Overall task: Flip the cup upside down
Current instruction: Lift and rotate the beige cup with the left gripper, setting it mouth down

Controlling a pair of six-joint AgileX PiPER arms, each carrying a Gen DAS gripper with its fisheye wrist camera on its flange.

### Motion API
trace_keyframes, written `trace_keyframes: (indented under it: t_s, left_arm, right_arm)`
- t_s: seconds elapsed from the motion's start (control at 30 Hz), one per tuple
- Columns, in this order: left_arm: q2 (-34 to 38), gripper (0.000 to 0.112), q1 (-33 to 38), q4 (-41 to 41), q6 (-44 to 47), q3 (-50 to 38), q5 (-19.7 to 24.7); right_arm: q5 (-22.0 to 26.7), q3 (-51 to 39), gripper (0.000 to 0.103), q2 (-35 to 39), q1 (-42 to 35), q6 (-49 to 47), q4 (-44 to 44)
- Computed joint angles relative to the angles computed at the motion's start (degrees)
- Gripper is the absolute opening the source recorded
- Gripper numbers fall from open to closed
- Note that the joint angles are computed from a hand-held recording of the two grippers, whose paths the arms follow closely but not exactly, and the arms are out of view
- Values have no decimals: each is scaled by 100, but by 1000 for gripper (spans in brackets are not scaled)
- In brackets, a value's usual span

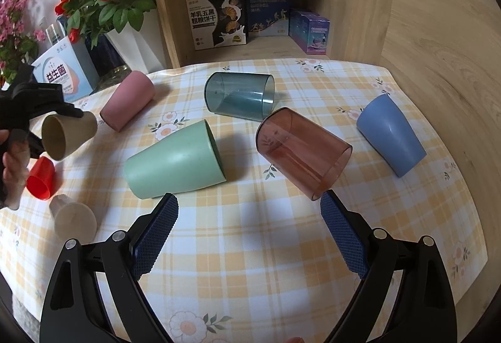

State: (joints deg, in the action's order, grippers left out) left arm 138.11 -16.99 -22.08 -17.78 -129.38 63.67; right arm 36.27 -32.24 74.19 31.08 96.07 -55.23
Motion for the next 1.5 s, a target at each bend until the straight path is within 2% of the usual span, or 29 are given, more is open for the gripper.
trace_keyframes:
  t_s: [0.17,0.3,0.43,0.6,0.87,0.93,1.03,1.33,1.5]
  left_arm:
    - [-706,66,54,-144,208,948,-236]
    - [-1723,66,-69,-286,594,2238,-750]
    - [-2814,66,-407,-538,1074,3576,-1110]
    - [-3492,66,-939,-990,1400,4582,-1303]
    - [-3298,66,-1833,-1227,1410,5104,-1707]
    - [-3228,66,-1973,-1323,1591,5250,-1941]
    - [-3017,66,-2229,-1108,1370,5273,-2103]
    - [-2724,66,-2629,-574,1043,5304,-2308]
    - [-2598,66,-2673,-664,1098,5273,-2153]
  right_arm:
    - [200,61,89,-246,140,-73,169]
    - [503,158,89,-553,231,-40,262]
    - [775,311,89,-924,247,-58,380]
    - [1110,486,89,-1352,363,-36,503]
    - [1717,762,89,-1962,812,143,722]
    - [1785,835,89,-2110,771,91,801]
    - [1832,958,89,-2309,638,-46,923]
    - [1847,1090,89,-2498,525,-167,1025]
    - [1900,1093,89,-2531,551,-146,1036]
